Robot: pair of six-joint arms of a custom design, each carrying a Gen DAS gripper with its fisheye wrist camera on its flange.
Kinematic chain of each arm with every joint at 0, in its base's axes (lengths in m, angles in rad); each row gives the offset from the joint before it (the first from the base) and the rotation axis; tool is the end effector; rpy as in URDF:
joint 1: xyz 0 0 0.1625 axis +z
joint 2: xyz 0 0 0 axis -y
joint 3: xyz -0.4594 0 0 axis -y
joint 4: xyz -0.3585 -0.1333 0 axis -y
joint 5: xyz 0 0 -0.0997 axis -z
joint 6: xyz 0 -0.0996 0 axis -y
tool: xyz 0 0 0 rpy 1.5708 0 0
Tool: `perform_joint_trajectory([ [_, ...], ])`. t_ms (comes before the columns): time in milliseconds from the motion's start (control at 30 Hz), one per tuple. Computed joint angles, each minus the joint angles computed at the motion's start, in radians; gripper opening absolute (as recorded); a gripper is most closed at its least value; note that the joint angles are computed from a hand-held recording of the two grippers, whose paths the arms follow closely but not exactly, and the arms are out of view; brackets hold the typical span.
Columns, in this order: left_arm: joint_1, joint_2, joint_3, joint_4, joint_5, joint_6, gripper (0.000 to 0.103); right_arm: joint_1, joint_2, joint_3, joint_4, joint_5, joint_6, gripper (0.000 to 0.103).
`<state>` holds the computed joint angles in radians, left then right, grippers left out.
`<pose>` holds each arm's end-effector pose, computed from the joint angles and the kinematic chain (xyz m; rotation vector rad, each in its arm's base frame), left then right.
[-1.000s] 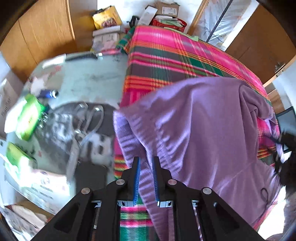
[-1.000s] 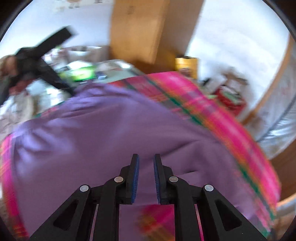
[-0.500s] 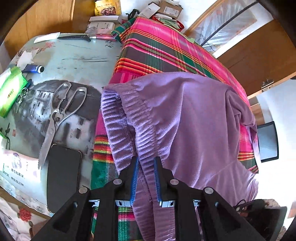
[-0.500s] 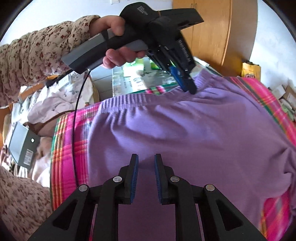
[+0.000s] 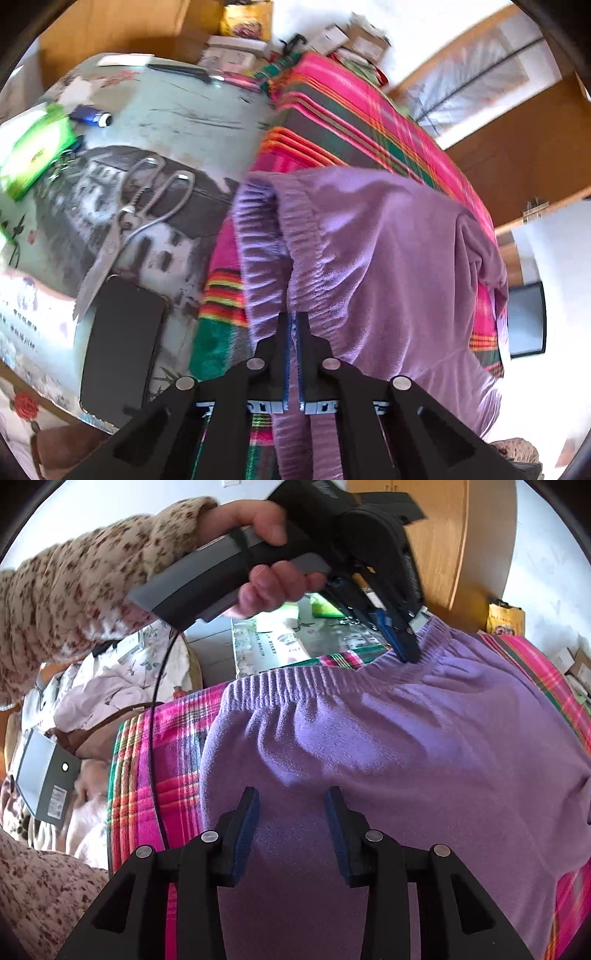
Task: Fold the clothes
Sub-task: 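Hold the ribbed waistband with the left gripper while the right gripper grips waistband beside it, then hold the waistband with both grippers and lift the fleece off the bed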
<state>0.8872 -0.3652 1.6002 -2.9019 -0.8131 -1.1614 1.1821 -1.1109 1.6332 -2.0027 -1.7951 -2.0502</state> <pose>-0.2563 -0.6340 -0.0744 -0.6666 2.5257 -0.9046 -0.1265 -0.6021 0.2896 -2.3083 2.0864 0.3774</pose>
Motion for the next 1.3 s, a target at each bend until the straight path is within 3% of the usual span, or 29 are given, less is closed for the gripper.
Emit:
perform_joint_trajectory([
  [133, -0.021, -0.017, 0.037, 0.010, 0.061, -0.045, 0.000, 0.001, 0.004, -0.011, 0.026, 0.004, 0.023, 0.039],
  [200, -0.029, -0.028, 0.047, 0.081, 0.119, -0.118, 0.000, -0.001, 0.000, -0.005, 0.034, 0.015, 0.016, 0.039],
  [333, -0.026, -0.039, 0.099, -0.015, 0.068, -0.119, 0.000, -0.010, -0.024, 0.021, 0.038, 0.077, -0.009, 0.039],
  [467, -0.055, -0.040, 0.109, 0.054, 0.077, -0.161, 0.001, -0.011, -0.037, 0.047, 0.006, 0.112, -0.016, 0.039],
  [633, -0.091, -0.037, 0.175, -0.015, 0.068, -0.231, 0.001, -0.013, -0.059, 0.103, -0.021, 0.104, -0.041, 0.039],
  [900, -0.138, -0.019, 0.237, -0.096, 0.045, -0.325, 0.003, -0.058, -0.108, 0.312, -0.329, 0.156, -0.240, 0.039],
  [967, -0.150, -0.013, 0.248, -0.116, 0.049, -0.337, 0.003, -0.066, -0.111, 0.318, -0.337, 0.178, -0.243, 0.039],
  [1000, -0.155, -0.012, 0.252, -0.122, 0.049, -0.339, 0.003, -0.067, -0.113, 0.320, -0.343, 0.182, -0.232, 0.034],
  [1033, -0.159, -0.011, 0.258, -0.128, 0.048, -0.351, 0.003, -0.068, -0.115, 0.322, -0.350, 0.189, -0.221, 0.022],
  [1100, -0.167, -0.007, 0.271, -0.157, 0.042, -0.363, 0.004, -0.069, -0.124, 0.304, -0.301, 0.197, -0.197, 0.011],
  [1233, -0.187, 0.019, 0.301, -0.278, 0.034, -0.360, 0.004, -0.060, -0.126, 0.180, -0.037, 0.178, -0.127, 0.011],
  [1300, -0.191, 0.037, 0.303, -0.337, 0.016, -0.349, 0.005, -0.044, -0.099, 0.116, 0.062, 0.130, -0.076, 0.011],
])
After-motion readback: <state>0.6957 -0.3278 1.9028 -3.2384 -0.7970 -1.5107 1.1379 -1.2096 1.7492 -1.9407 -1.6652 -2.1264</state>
